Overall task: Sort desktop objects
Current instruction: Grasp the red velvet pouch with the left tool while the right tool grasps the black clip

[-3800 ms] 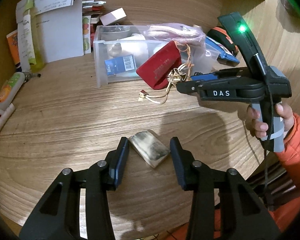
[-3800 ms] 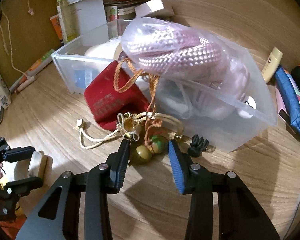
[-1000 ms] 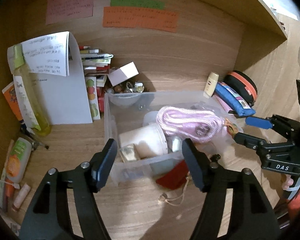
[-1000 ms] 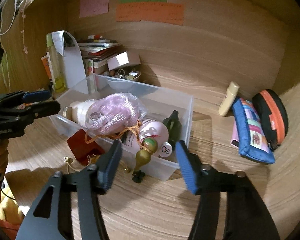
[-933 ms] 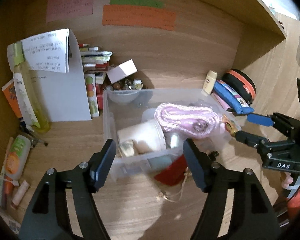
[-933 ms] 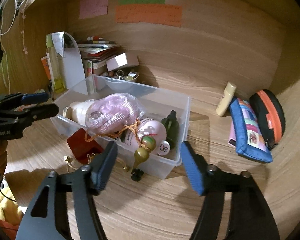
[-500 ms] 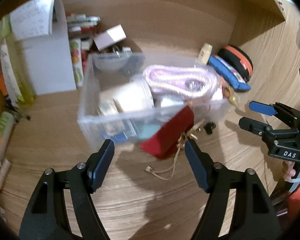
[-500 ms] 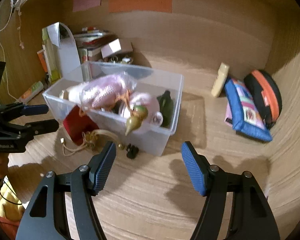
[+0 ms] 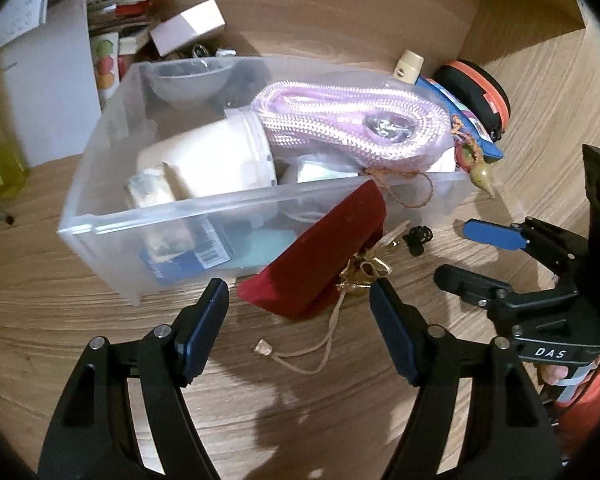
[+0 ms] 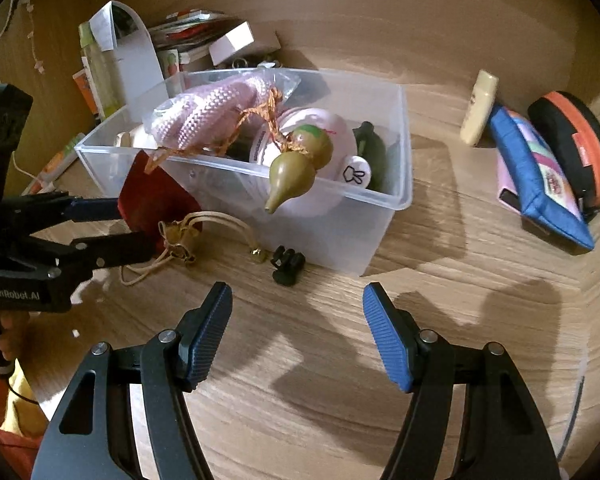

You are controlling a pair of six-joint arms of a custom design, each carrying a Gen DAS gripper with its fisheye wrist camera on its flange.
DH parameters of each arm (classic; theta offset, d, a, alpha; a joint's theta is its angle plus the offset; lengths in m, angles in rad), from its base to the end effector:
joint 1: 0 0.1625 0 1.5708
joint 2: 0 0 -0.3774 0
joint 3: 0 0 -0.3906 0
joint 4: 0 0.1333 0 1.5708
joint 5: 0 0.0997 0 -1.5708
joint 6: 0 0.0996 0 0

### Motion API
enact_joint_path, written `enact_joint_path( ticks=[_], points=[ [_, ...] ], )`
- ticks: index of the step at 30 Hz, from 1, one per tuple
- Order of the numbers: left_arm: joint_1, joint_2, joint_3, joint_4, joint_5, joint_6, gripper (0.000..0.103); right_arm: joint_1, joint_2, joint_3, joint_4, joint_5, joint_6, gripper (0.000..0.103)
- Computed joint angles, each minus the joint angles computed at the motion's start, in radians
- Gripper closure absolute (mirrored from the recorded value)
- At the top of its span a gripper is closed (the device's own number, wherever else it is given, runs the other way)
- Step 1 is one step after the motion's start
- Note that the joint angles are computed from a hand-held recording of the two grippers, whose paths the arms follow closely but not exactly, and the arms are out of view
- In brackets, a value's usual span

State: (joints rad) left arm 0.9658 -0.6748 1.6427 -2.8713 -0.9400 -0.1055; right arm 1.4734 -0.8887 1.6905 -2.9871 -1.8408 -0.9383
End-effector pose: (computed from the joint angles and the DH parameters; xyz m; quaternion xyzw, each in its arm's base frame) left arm -0.2042 -0.6329 0.0331 0.1820 0.9212 -0.2539 0.2321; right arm 0.0434 -0.6537 0.1538 0.3484 -0.8789 0.1969 0.2598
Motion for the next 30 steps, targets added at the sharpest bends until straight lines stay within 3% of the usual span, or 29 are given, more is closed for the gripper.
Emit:
enact_joint_path(
  ticks=[9, 12, 16, 20, 22, 30],
  points=[
    [0.008, 0.023, -0.027, 0.012, -0.041, -0.014, 0.03, 0.003, 0.039, -0.054, 0.054, 0.003, 0.012, 0.051],
    [0.013, 0.02, -0.028, 0.019, -0.061, -0.014, 0.03, 0.005, 0.049, -0.066, 0.067, -0.001, 0.014, 0.06],
    [0.012, 0.028, -0.038, 0.022, -0.069, 0.002, 0.033, 0.007, 0.06, -0.079, 0.093, -0.003, 0.022, 0.061],
    [0.011, 0.029, -0.039, 0.025, -0.08, 0.02, 0.043, 0.013, 0.063, -0.072, 0.081, -0.012, 0.017, 0.062],
    [0.01, 0.027, -0.033, 0.014, -0.082, 0.029, 0.048, 0.012, 0.064, -0.073, 0.081, -0.009, 0.012, 0.074],
    [0.011, 0.029, -0.03, -0.007, -0.096, 0.056, 0.078, 0.026, 0.09, -0.065, 0.005, -0.033, -0.035, 0.084]
  ],
)
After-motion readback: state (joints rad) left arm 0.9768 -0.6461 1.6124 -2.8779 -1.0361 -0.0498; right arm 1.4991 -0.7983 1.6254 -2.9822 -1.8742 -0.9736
